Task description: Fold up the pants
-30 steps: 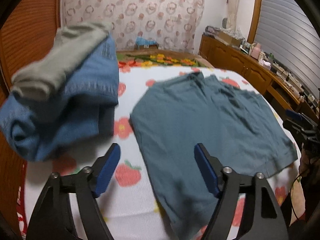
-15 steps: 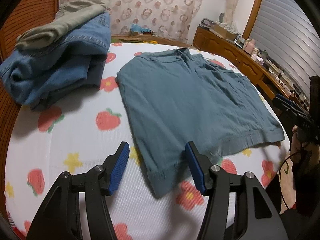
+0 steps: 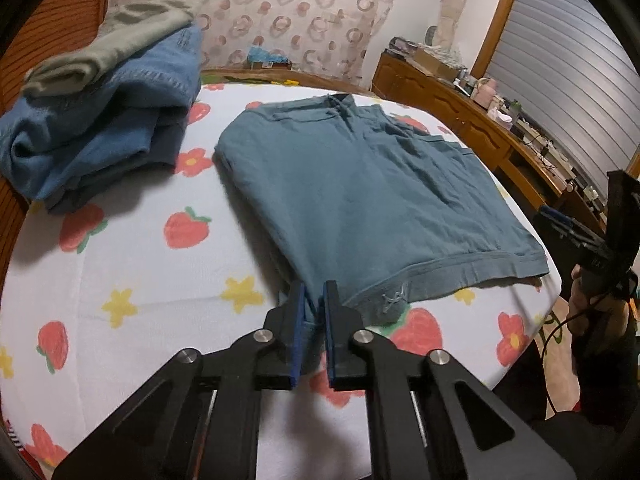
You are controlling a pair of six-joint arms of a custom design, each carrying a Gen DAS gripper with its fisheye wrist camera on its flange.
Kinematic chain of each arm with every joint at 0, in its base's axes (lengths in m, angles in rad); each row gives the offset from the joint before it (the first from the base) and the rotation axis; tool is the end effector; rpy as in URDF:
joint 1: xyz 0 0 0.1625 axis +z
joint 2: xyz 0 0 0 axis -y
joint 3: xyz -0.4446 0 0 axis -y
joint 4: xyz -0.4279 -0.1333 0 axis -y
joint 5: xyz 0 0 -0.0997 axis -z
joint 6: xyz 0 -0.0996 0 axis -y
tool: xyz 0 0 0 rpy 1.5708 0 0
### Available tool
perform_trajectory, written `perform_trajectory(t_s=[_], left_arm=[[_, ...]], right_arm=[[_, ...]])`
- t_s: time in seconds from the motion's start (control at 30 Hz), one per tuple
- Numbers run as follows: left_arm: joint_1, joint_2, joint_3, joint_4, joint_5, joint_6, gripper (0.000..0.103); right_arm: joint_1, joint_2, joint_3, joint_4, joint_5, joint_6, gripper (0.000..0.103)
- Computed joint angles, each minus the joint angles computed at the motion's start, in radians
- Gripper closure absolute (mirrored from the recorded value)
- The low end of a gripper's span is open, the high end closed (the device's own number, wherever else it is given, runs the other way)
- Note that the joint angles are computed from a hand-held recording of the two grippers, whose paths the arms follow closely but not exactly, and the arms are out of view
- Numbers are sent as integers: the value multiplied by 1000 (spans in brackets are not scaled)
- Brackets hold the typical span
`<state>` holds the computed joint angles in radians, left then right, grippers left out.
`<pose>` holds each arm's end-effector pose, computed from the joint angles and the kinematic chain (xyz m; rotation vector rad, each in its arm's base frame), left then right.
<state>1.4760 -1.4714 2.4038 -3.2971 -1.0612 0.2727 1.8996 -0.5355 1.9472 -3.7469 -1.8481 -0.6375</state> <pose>0.1403 -0.4463 0.2714 0.1818 2.4190 -0.9511 0.2904 -0.5227 -0.0333 1.0753 -2.3626 0.9738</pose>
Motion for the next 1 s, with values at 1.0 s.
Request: perform_trajectory(t_s=[1.0], left_arm=[[-217,163,-155,66,-6,128,99]], right_arm=[[3,-22,43,-60,-26,80,9]])
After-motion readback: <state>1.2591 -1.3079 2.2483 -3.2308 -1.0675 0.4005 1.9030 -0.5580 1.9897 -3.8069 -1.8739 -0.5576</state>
